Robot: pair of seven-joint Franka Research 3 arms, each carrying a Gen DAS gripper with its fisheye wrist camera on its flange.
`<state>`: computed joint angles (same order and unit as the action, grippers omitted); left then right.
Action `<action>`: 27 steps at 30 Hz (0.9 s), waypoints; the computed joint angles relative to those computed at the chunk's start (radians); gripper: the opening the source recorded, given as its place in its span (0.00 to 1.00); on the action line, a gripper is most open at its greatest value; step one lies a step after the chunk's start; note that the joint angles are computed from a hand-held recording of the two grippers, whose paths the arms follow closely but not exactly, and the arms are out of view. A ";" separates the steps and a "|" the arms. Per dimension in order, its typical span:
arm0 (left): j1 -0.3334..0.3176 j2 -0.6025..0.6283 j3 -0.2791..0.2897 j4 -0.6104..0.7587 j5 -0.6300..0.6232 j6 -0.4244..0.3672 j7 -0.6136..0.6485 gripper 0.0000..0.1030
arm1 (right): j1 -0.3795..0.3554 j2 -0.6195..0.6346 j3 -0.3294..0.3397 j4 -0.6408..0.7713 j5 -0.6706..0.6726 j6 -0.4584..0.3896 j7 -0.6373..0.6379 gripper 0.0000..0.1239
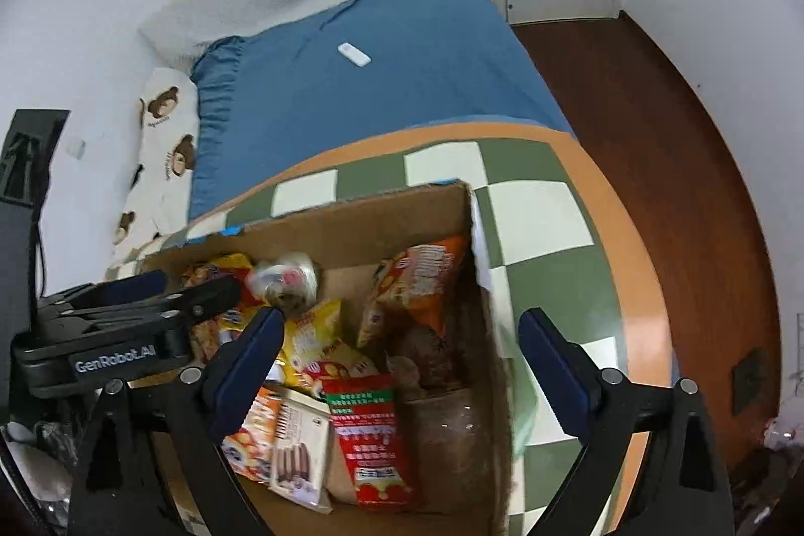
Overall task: Organize snacks
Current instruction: 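Carry both packs into the cardboard box and release them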
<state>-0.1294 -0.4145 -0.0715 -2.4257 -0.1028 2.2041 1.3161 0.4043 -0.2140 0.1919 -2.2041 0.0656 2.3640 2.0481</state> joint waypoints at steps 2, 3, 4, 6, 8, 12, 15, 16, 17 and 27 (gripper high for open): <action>0.003 -0.012 -0.006 -0.011 0.014 0.000 -0.007 0.89 | 0.001 -0.002 0.001 -0.008 -0.006 -0.011 -0.001 0.78; 0.004 -0.023 -0.007 -0.018 0.019 0.000 -0.011 0.89 | 0.001 -0.005 0.004 -0.014 -0.010 -0.018 0.003 0.78; 0.004 -0.034 -0.007 -0.029 0.022 0.003 -0.015 0.89 | 0.002 -0.008 0.006 -0.018 -0.016 -0.026 0.003 0.78; 0.003 -0.062 -0.006 -0.054 0.026 0.005 -0.025 0.89 | 0.004 -0.018 0.016 -0.024 -0.041 -0.040 0.013 0.78; 0.001 -0.105 -0.008 -0.087 0.034 0.004 -0.039 0.89 | 0.009 -0.028 0.026 -0.032 -0.063 -0.051 0.021 0.78; -0.003 -0.175 -0.009 -0.139 0.057 -0.004 -0.070 0.89 | 0.023 -0.056 0.040 -0.045 -0.078 -0.069 0.032 0.78; -0.007 -0.242 -0.009 -0.175 0.074 -0.011 -0.095 0.89 | 0.033 -0.087 0.051 -0.066 -0.080 -0.070 0.040 0.78; -0.009 -0.265 -0.007 -0.187 0.079 -0.013 -0.101 0.89 | 0.036 -0.097 0.053 -0.071 -0.080 -0.070 0.040 0.78; -0.010 -0.290 -0.008 -0.196 0.086 -0.017 -0.109 0.89 | 0.038 -0.112 0.059 -0.077 -0.084 -0.074 0.043 0.78; -0.061 -0.600 -0.041 -0.290 0.150 -0.098 -0.219 0.89 | 0.057 -0.322 0.112 -0.197 -0.093 -0.083 0.091 0.78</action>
